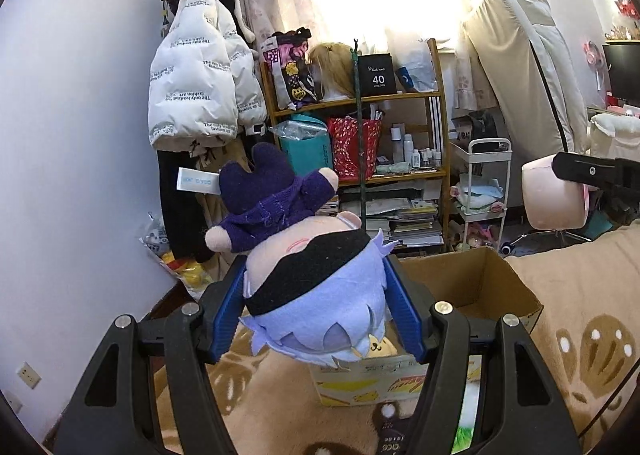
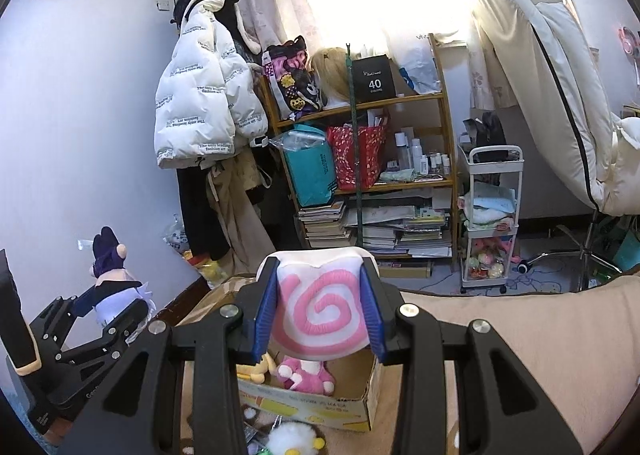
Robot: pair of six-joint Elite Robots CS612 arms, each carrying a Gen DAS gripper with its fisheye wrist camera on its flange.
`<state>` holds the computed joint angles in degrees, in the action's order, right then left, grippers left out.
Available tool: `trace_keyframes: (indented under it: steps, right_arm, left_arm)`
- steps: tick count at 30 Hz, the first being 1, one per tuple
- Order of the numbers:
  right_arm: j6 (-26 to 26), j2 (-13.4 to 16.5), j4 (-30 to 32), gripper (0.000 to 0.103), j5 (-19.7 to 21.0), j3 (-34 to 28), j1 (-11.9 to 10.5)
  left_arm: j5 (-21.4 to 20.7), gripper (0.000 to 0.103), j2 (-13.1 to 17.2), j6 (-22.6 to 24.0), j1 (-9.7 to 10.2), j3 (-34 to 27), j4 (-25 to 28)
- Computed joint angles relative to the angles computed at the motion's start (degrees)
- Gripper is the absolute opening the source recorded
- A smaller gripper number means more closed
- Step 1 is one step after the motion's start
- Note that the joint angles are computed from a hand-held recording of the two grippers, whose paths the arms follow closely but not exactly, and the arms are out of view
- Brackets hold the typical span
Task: Organize soft objects
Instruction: 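Carry doll and swirl roll over the box and open both tools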
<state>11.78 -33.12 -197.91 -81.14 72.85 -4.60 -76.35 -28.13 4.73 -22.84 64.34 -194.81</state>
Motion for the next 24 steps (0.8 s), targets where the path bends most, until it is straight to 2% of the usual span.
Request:
trace_keyframes:
  steps: [8,24]
  right_arm:
    - [-0.58,1.05,1.47,0.041,-0.36,-1.47,-0.12]
    - [-2.43,3.87,9.28,0.042,0.54,-5.06,0.1]
  left_arm:
    - [-0.81,0.065,2.0,2.0,-0.36,-3.53,0.77]
    - [-3.63,0.066,4.67,0.05,0.13,-7.7,9.94]
